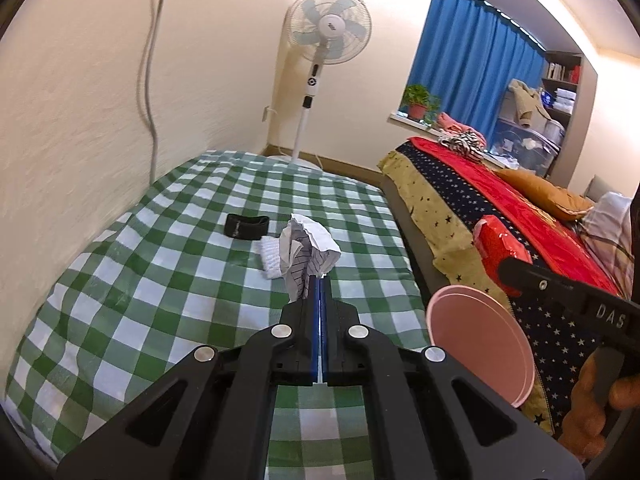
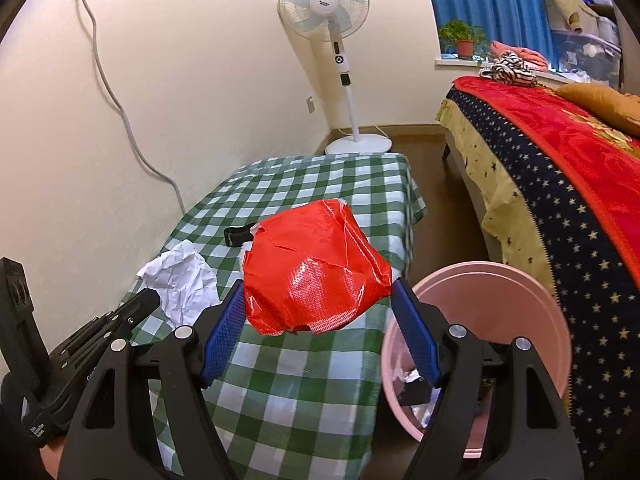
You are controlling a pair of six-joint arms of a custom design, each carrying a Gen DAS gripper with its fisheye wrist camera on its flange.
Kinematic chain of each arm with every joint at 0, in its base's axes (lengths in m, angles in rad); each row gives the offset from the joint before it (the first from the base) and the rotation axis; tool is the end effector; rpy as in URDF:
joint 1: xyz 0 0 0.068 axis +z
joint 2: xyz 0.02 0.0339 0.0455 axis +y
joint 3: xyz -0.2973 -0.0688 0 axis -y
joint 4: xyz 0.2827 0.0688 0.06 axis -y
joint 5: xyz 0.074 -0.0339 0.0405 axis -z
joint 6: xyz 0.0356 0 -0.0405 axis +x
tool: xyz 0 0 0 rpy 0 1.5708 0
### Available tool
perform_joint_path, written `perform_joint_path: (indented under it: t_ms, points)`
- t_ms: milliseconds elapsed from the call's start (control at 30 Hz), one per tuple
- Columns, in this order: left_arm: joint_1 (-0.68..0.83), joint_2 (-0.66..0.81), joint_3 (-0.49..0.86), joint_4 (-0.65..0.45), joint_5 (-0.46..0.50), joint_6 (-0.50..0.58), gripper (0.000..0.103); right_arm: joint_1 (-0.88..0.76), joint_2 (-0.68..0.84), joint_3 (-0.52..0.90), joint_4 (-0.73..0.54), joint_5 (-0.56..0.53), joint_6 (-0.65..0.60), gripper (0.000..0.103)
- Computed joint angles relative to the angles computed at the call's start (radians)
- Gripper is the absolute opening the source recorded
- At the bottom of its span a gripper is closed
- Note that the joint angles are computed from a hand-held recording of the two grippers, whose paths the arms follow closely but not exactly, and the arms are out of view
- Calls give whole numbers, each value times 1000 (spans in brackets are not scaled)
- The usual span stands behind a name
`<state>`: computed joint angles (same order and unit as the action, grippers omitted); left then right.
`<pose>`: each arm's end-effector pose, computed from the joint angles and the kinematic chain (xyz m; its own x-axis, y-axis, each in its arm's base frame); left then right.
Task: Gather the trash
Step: 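Carry the red bag and white paper over the pink bin and open both tools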
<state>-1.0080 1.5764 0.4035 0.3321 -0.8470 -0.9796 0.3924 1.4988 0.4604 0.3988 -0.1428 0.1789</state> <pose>0.1568 -0.1986 0.1007 -0.4653 -0.2930 -0.8353 -0.1665 0.9558 -0.2425 0.2581 0.1123 0.1317 -0.6288 -0.0696 -0.7744 -0.3782 0.8976 0.2264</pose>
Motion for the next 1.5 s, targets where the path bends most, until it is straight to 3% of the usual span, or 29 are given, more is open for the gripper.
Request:
perform_joint_path:
  t_ms: [400,667,933,1500]
  points:
    - [-40,46,57,19,4,53,0,-191,-133,-51,-74,-60,-109,72]
    - [-59,107,106,79,18,135,0,-298,-30,-72,18,-72,-75,72]
    - [-58,178,162,143,57,213,0,-310,31,-66,75,4,-76,72]
    - [-27,353,337,219,171,318,0,-385,81,-53,100,44,-84,72]
